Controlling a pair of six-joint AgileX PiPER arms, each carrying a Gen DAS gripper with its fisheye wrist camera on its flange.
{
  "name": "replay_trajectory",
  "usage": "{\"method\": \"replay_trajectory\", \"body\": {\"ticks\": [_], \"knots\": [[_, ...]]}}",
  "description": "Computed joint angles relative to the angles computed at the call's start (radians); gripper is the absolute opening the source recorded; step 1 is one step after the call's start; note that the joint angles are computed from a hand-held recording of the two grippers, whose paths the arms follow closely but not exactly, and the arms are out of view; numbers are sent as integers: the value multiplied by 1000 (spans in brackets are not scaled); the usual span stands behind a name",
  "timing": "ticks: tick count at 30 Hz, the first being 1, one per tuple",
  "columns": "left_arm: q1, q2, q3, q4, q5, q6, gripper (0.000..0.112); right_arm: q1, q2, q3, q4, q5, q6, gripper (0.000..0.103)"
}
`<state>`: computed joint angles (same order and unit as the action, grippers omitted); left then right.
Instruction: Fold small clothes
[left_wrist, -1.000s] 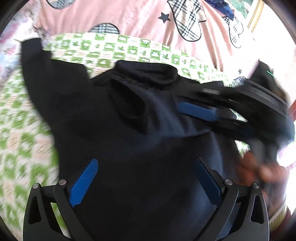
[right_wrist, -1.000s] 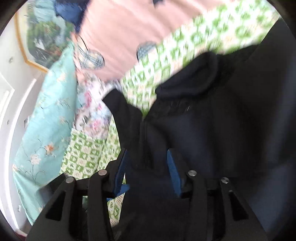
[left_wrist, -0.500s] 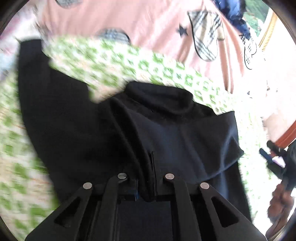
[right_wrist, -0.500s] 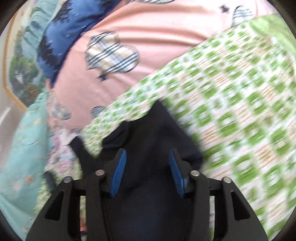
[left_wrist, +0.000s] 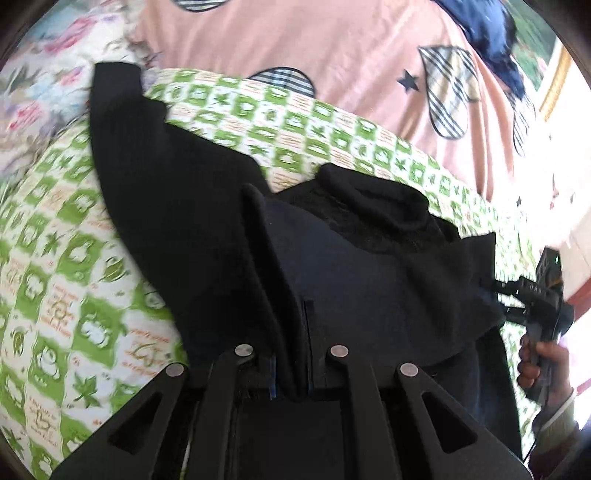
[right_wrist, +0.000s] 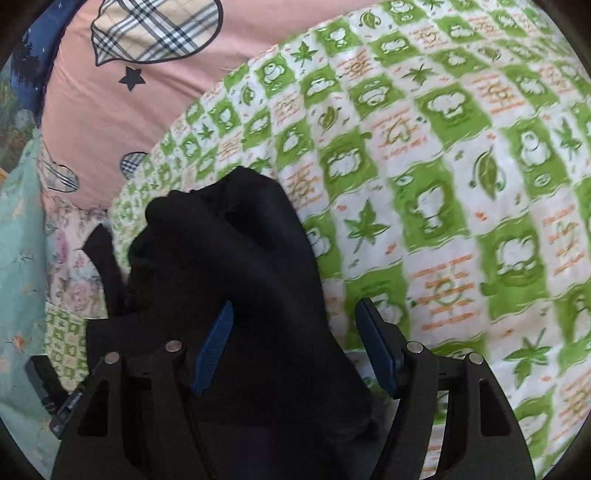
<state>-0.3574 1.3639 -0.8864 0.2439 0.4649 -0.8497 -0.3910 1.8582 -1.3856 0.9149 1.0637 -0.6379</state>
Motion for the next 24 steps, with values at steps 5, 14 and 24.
{"method": "replay_trajectory", "body": {"ticks": [5, 14, 24], "knots": [[-12, -22, 25, 67, 8, -69, 9, -29, -17, 35, 78, -15, -44, 74], [11, -103, 65, 145, 32, -189, 9, -13, -6, 36, 140, -30, -76, 74], [-92, -63, 7, 141, -1, -136, 10, 12, -95, 28, -21, -140, -41, 11]]}}
